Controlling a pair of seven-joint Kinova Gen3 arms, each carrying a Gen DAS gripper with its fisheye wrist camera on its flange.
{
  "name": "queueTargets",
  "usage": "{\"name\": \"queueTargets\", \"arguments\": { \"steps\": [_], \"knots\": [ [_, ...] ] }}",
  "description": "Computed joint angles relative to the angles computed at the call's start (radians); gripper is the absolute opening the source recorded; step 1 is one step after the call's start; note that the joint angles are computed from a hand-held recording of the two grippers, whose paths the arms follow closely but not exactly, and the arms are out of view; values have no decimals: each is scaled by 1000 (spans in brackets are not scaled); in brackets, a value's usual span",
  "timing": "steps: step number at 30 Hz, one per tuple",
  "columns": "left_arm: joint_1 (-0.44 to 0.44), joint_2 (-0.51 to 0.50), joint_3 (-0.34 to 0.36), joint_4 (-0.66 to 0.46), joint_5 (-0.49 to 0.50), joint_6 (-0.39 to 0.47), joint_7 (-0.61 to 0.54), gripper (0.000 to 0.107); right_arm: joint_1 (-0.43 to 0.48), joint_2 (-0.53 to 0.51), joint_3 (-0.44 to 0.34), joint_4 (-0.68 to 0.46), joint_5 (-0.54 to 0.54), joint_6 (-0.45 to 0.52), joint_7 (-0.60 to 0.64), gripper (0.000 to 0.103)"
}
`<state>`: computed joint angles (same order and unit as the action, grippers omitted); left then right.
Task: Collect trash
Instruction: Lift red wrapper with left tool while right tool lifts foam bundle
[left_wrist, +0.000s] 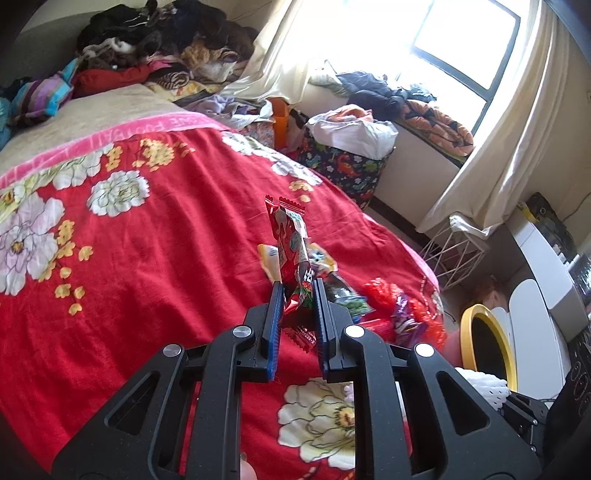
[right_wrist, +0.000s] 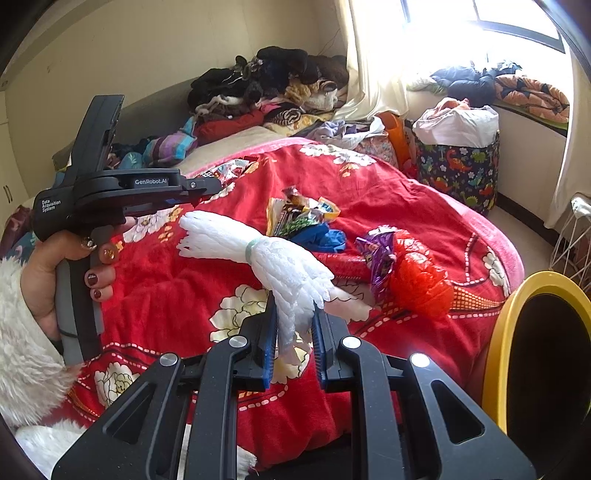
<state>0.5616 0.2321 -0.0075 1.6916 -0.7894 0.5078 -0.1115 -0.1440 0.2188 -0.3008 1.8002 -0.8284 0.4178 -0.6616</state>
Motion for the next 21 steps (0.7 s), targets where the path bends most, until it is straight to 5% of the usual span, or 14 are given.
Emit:
{"name": "queueTargets", "arguments": {
  "steps": [21],
  "knots": [
    [59,27,7,-79,-6,-11,-66,11,47,-85,56,74,-210,-64,137,16]
  ]
}}
